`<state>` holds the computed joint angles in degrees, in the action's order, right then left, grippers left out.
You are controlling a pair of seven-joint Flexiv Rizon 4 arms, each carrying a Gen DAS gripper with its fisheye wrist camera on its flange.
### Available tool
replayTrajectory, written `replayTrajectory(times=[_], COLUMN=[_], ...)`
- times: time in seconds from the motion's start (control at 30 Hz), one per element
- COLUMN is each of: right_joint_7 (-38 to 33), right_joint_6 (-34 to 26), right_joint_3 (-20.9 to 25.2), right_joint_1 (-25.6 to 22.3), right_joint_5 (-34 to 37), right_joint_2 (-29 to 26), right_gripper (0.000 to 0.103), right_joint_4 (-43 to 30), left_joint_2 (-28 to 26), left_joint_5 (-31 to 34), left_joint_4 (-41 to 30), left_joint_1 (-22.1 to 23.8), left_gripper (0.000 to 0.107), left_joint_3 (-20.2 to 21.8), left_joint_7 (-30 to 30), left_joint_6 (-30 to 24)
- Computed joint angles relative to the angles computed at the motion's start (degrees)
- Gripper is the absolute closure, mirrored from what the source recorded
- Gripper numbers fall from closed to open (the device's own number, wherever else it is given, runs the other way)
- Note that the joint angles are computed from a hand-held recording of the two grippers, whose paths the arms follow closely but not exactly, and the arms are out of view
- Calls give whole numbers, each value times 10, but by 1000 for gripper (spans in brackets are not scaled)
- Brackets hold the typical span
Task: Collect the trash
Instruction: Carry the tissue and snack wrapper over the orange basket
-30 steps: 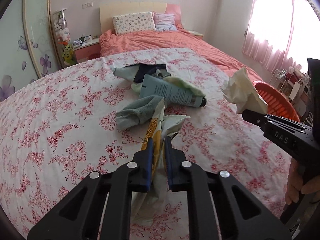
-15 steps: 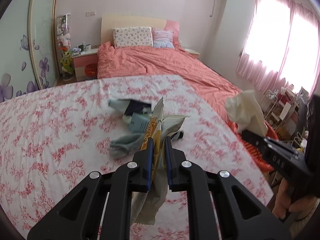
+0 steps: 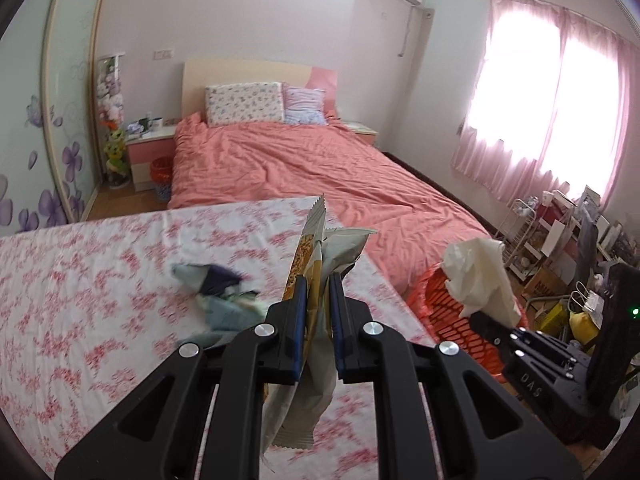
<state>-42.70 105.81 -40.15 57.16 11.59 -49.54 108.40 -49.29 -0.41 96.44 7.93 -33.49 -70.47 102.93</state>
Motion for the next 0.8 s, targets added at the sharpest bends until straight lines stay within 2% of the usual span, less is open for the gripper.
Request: replayTrajectory(times=[0.23,0.33,0.6,0.8], right_joint_7=[0,1,1,-3], right_joint_6=[13,18,29,36], right_joint_3=[-19,-16,27,59], right_joint_1=[-5,-21,-99,-152], right_joint_5=[28,37,50,47], right_joint_2=[11,16,20,12], right_gripper=[98,98,98,98], right_joint_4=[45,61,81,76], left_joint_2=[-33,-52,-99,-122], left_joint_5=[-2,-12,-69,-120], left_joint_4=[-47,-70,-150,-205], left_joint_1=[-34,-53,-121,-175], left_gripper=[95,95,95,95], left_joint_3=[-26,-39,-46,-25], left_joint_7=[29,50,113,148], left_joint_6=[-30,-50,-116,-158])
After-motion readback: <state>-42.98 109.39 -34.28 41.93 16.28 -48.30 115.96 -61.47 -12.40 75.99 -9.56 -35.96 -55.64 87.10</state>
